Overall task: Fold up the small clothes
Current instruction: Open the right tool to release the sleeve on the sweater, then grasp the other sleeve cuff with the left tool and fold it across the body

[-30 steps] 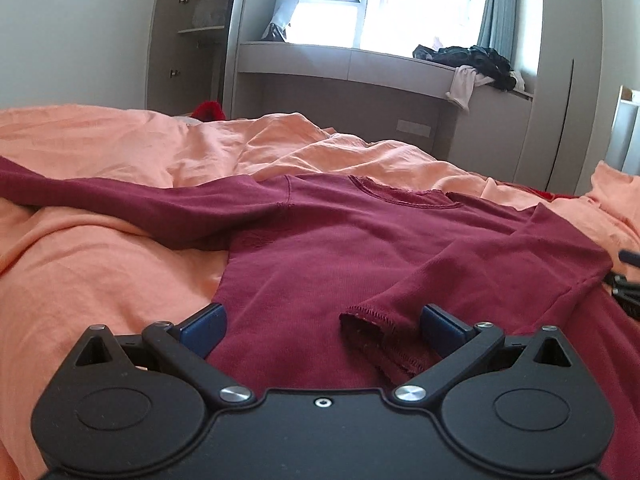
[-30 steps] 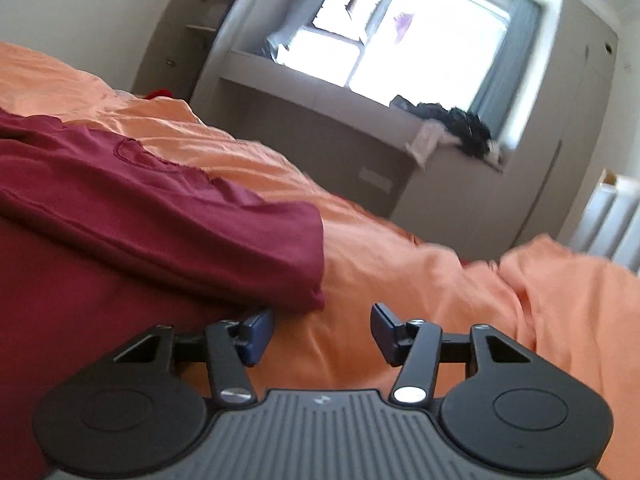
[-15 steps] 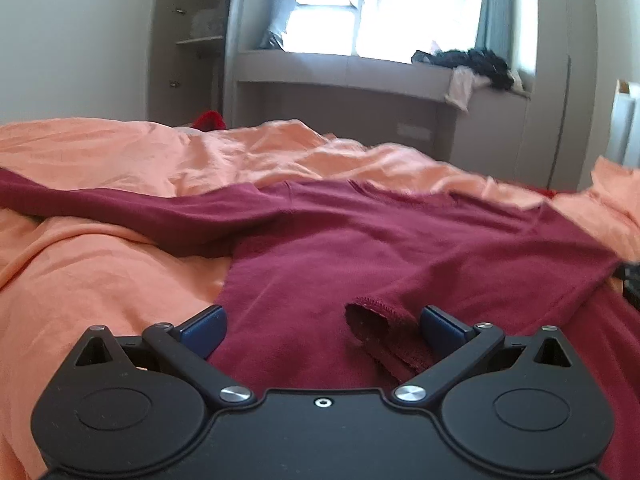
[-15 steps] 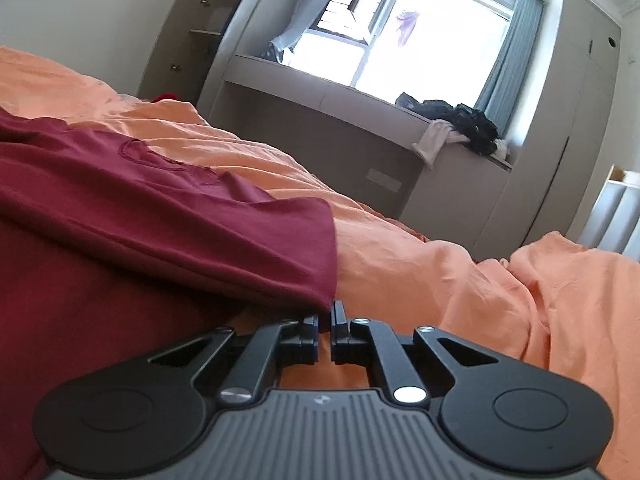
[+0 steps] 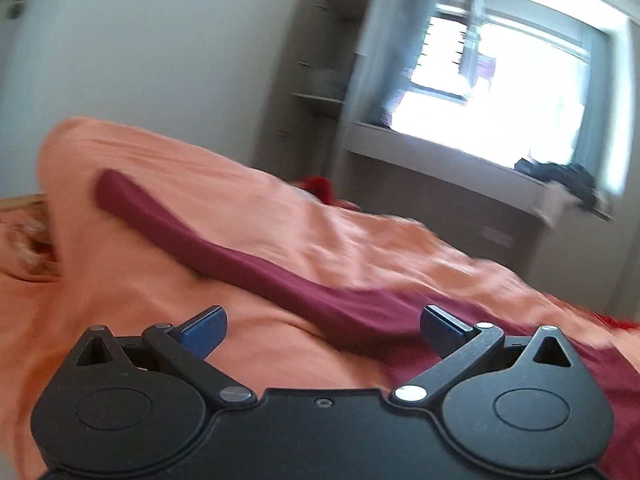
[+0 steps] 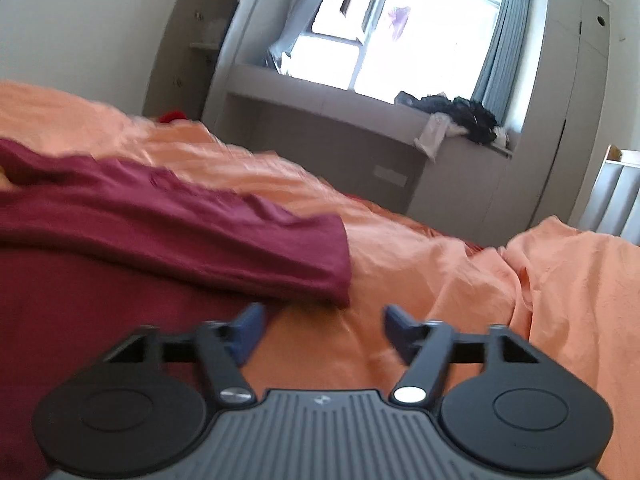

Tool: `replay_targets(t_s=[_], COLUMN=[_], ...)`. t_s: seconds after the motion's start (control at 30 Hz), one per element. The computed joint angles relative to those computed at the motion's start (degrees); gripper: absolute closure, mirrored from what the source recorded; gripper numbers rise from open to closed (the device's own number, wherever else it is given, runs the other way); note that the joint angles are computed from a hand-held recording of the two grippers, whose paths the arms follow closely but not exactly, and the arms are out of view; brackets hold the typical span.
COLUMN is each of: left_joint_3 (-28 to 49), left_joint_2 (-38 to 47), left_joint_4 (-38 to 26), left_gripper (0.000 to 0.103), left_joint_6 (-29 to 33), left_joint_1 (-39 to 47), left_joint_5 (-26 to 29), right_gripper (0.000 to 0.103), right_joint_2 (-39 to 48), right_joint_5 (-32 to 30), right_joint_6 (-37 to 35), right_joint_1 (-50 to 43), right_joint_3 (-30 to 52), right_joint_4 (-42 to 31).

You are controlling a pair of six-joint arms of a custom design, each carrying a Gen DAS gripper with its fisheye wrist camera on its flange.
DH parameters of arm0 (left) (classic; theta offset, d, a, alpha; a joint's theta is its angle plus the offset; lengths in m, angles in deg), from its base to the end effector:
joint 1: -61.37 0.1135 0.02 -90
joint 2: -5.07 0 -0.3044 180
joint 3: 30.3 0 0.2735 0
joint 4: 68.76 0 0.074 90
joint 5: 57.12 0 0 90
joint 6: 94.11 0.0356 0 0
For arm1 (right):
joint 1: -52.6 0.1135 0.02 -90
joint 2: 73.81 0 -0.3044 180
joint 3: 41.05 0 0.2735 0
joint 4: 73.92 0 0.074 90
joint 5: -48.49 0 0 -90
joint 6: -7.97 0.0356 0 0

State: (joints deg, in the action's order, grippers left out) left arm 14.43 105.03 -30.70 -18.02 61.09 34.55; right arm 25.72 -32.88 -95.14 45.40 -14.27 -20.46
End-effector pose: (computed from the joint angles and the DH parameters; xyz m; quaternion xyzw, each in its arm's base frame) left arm 0.3333 -0.0027 0.1563 -0.0869 0.8000 -0.0850 0.5876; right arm 0.2519 -0.0372 0.1164 0.0016 0.8144 -0.1621 0.5571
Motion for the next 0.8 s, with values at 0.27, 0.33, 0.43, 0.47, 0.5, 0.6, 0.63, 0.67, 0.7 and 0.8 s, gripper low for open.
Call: replay_targets(t_s=[0.27,0.33,0.43,0.47,0.5,0.6,0.63,0.67,0.7,0.8], left_joint_3=[14.34,17.41,23.55,25.62,27.71,34.07,35.91,37.56,38.85,40.98], left_joint_2=[3.89,6.02,10.56,11.91,13.37,17.04,18.04,18.97,19.75,21.23], left_joint_4=[-15.5,-17.35,-19.76,-20.88,-21.68,-25.93,-27.27,-28.28,-28.88,-28.46], left_gripper=[0.0,0.0,0.001,0.006,0.011,0.032,0.037,0.043,0.05,0.086], left_joint_6=[2.51,2.54,0.3,-1.06,-2.27,-5.18,-6.0,-6.81,-7.14,-6.22], left_joint_1=[12.07,13.85,16.1,16.61,16.85,16.73,16.64,16.27,15.86,14.52], left_joint_5=[4.19,4.64,4.82,4.99,5.17,3.79,3.37,1.67,-0.43,-5.6], right_gripper=[0.0,0.0,0.0,0.0,0.0,0.0,0.0,0.0,0.0,0.0], right_joint_2=[-7.75,-8.22,-7.13,-6.66,-6.14,-4.88,-4.51,-3.93,-3.66,-2.03], right_joint_5=[-3.61,-3.95,-3.25,-2.78,-2.18,-0.66,-0.38,-0.65,-0.92,-1.68], right_joint_6=[7.98,8.83,7.78,7.29,6.77,5.66,5.64,5.75,6.07,7.16], right_joint_1=[7.48,9.76,13.08,13.86,14.65,16.4,16.47,16.1,15.69,14.24], right_joint_3=[-5.91,-6.96,-8.26,-8.47,-8.61,-8.66,-8.55,-8.46,-8.38,-7.9], right_joint_4=[1.41,2.76,5.65,6.21,6.7,7.73,7.86,8.23,8.33,8.74])
